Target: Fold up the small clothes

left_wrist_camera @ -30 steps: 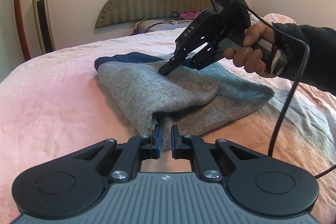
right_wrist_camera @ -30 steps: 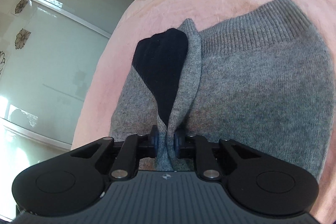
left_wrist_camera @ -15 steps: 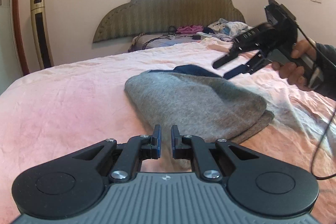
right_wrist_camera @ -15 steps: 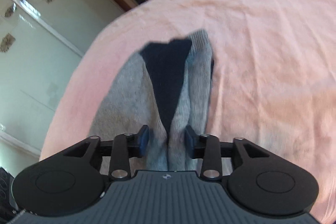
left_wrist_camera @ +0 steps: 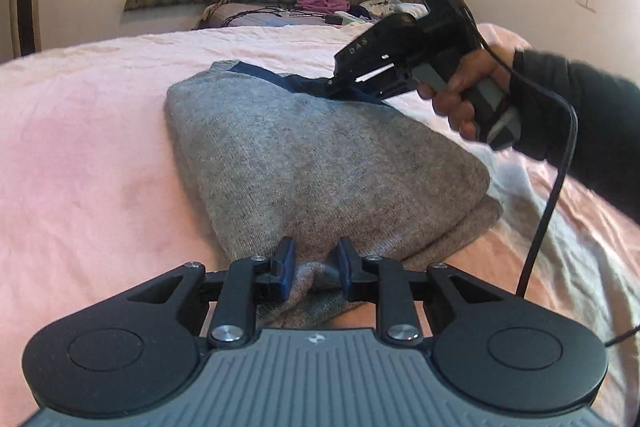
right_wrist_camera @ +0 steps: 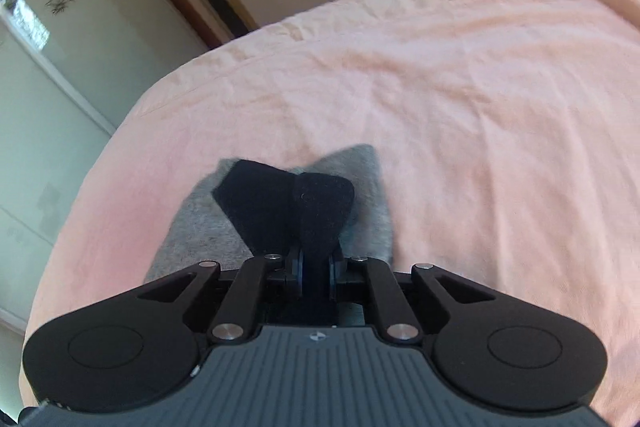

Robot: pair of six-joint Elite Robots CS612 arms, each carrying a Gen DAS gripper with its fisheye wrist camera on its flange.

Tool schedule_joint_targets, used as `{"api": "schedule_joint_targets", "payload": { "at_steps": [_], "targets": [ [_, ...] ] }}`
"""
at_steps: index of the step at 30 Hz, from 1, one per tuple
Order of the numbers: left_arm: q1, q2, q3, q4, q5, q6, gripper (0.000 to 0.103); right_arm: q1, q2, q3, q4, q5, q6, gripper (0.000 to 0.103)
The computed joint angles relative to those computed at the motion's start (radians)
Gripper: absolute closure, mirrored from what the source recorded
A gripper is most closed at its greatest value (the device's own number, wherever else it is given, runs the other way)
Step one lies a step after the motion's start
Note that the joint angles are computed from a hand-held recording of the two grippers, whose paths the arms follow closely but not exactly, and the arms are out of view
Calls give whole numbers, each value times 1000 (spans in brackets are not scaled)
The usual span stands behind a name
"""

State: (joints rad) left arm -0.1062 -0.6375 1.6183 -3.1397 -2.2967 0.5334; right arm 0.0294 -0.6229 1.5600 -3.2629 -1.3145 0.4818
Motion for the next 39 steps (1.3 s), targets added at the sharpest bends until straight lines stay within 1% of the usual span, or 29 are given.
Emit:
{"api": "schedule_joint_targets", "payload": {
  "at_steps": [2,4,5,7,8,9,10,11,12,15,16,17,18,19,20,21,24,25,27,30,31,32,33,34,35,36,37,38,39],
  "targets": [
    [9,-15,-16,88,-17,-12,81,-6,16,13,-71,22,68,90],
    [31,-16,-41,126,-80,-62,80,-12,9,30,-102,45,119,76],
    [46,-3,-71,115,-128,-128,78,-16,0,45,-122,47,147,63],
    [66,35,-138,79,-174,-304,50,-22,-11,80,-218,25,201,45],
    [70,60,-180,67,-177,-407,20,-25,-14,84,-229,18,200,24],
    [71,87,-226,74,-171,-505,12,-26,-17,87,-217,17,182,12],
    [70,112,-274,122,-178,-562,12,-29,-20,86,-192,20,162,12],
    [67,134,-319,199,-193,-585,12,-30,-21,81,-159,25,157,15],
    [63,154,-362,275,-212,-597,12,-32,-17,74,-136,39,164,16],
    [42,206,-458,401,-243,-594,13,-33,6,54,-145,112,164,16],
    [37,220,-479,397,-256,-596,13,-28,10,48,-144,108,157,16],
    [28,225,-486,389,-250,-602,14,-23,13,46,-154,96,155,19],
    [21,230,-500,399,-246,-605,15,-20,19,38,-160,92,163,29],
    [14,229,-502,395,-228,-608,27,-19,25,32,-163,89,173,41],
    [4,217,-495,423,-178,-571,79,-21,30,27,-148,105,189,69],
    [-4,209,-487,429,-133,-544,82,-21,35,26,-163,108,207,71],
    [-2,181,-431,304,-96,-518,85,1,21,41,-185,33,177,74],
    [1,176,-426,287,-100,-507,86,8,15,46,-206,19,171,75],
    [10,169,-431,273,-113,-484,86,15,14,43,-258,34,175,75],
    [16,172,-471,218,-62,-491,86,22,23,3,-282,59,174,76],
    [16,176,-489,210,-34,-505,86,24,33,-22,-287,66,187,76],
    [13,184,-514,210,1,-497,85,26,46,-48,-289,69,208,76],
    [10,188,-532,238,32,-448,78,28,61,-73,-296,65,236,75],
    [4,189,-551,303,90,-394,77,29,81,-101,-303,60,271,74],
    [2,189,-565,377,146,-382,78,31,94,-123,-284,43,304,64],
    [11,189,-570,442,161,-390,78,35,96,-133,-235,18,333,41],
    [26,191,-567,465,133,-409,78,38,91,-132,-178,-1,356,32],
    [44,195,-558,457,66,-434,77,40,86,-122,-163,-2,361,29],
    [66,197,-547,462,-14,-463,74,39,83,-104,-181,18,354,29]
  ]
}}
